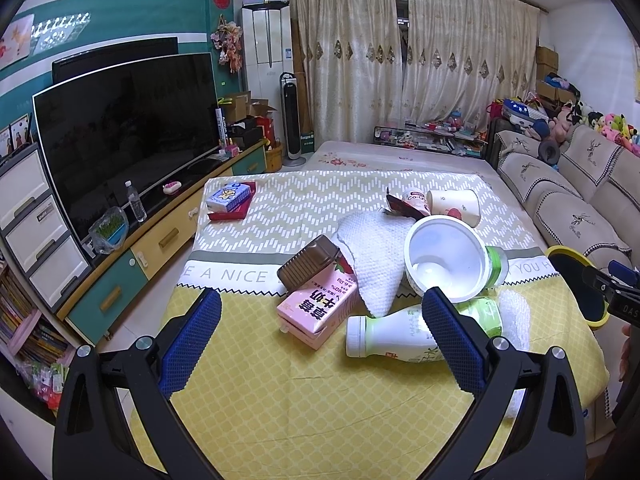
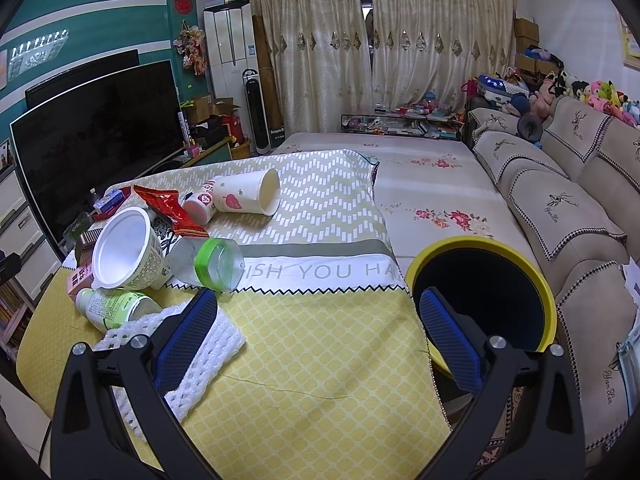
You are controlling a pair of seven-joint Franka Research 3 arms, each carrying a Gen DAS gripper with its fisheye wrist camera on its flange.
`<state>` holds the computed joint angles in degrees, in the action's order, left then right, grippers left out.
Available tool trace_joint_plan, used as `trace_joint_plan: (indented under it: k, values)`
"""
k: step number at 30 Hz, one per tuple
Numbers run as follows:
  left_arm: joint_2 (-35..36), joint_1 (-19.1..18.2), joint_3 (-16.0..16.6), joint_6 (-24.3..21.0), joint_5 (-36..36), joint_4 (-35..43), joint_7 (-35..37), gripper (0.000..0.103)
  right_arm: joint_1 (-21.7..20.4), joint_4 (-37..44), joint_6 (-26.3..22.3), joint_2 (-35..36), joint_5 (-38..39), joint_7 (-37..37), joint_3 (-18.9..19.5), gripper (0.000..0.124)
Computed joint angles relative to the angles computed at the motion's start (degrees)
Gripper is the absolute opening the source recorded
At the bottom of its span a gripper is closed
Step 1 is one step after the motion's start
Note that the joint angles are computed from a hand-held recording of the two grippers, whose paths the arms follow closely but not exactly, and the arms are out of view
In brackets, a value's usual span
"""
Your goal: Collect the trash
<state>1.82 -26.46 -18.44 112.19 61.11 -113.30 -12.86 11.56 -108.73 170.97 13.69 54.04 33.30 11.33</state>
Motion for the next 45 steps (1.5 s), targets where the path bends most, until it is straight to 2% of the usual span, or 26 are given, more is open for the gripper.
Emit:
trace_joint_plan:
  k: [27,32,35,38,45]
  values:
    - [0.57,-0.01,0.3,0.47,0.08,0.04,-0.01,0.099,-0.24,-0.11,-0.04,0.38,0.45,-0.48,0.16,0.097]
    - [0.53,0.7,0.88,2.14,0.25,-0.49,0.39,0.099,-0.05,0.8,-0.36,1.39,-0.61,-0.2,0.21,0.097]
    - [0.56,1.73,1.61,3.99,0.66,-0.96,0.63,0.099,-0.31,2.77,-1.81,2.21,-1.31,0.02,0.48,0.097]
    - [0.95,2.95,2.37,5.86,1.25,-0.97,1.35,0.099,-0.76,6.76,-6.37,4.27,-1.92,0.36,0.61,0.097]
    - [2.84,5.86,4.68,9.16,4.85,0.26,2.01,0.099,1.4,21.25,-13.28,14.07,-9.89,5.6,0.11,0.097]
